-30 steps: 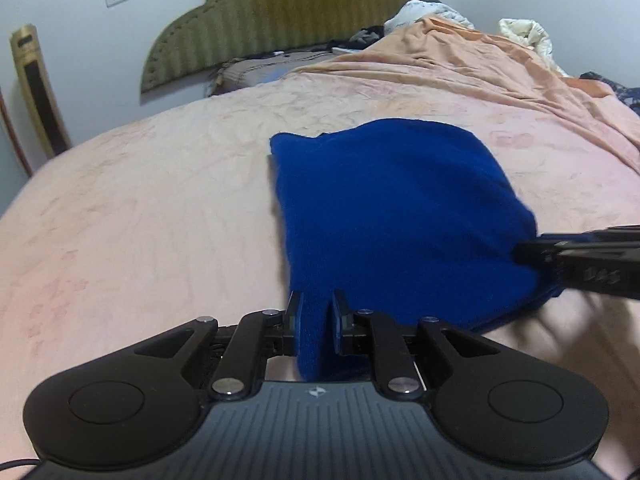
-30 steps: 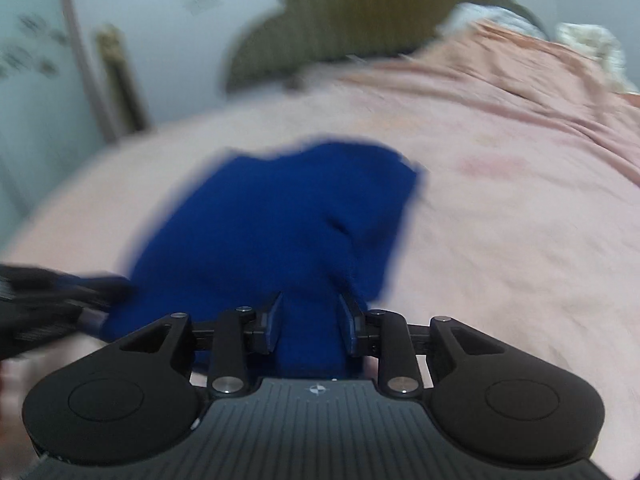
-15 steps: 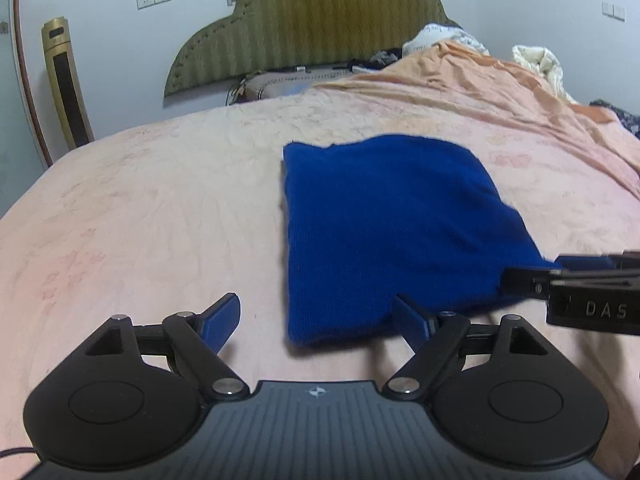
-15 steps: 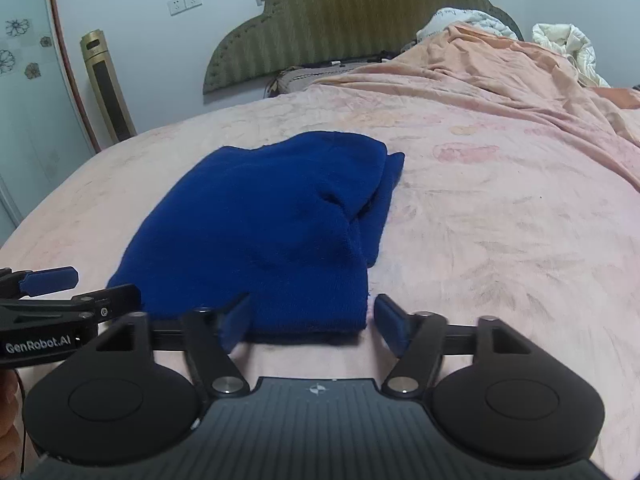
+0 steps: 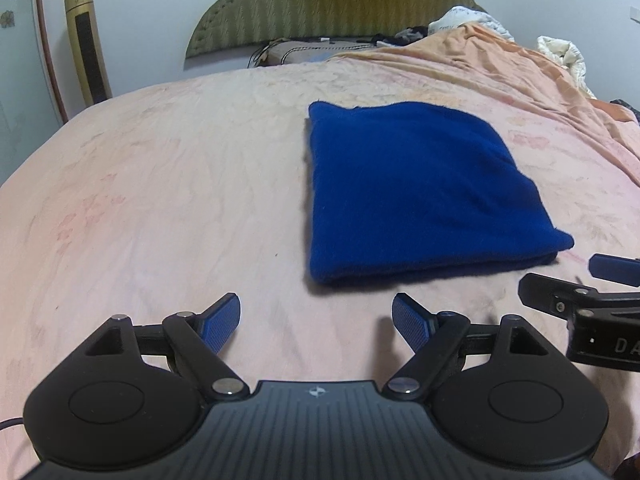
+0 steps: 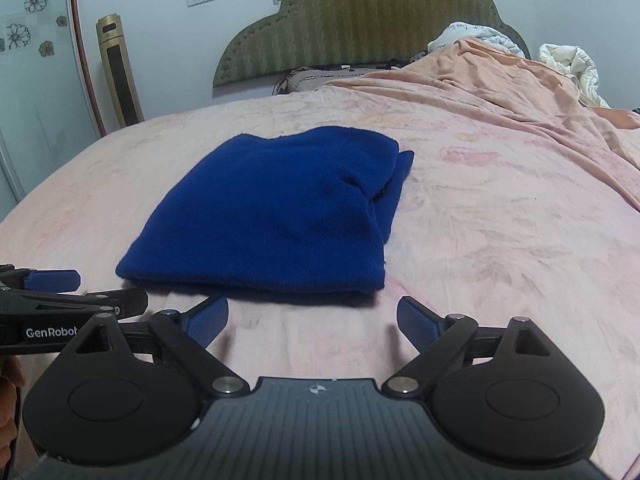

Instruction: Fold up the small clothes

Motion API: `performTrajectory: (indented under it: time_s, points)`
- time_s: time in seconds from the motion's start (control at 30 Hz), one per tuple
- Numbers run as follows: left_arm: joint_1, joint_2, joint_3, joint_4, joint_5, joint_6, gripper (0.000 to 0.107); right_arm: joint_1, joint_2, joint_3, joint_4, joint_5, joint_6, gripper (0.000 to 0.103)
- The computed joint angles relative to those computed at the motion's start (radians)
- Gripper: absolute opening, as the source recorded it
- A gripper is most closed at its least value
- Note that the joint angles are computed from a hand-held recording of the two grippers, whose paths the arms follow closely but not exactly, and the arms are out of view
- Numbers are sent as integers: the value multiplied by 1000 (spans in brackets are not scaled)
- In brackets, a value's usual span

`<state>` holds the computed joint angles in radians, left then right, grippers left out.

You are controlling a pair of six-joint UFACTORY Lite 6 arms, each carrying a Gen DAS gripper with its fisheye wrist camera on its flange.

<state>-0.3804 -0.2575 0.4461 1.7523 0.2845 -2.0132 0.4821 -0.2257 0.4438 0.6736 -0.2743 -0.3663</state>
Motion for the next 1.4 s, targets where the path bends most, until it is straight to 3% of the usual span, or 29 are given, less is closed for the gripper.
performTrajectory:
  time_s: [1.03, 1.4]
  points:
    - [16, -2, -14, -138, -9, 82, 84, 59, -53, -27, 326, 2, -330, 103]
    - [-6, -11, -19, -178, 14, 105, 84, 46, -59, -46, 294, 4, -297, 103]
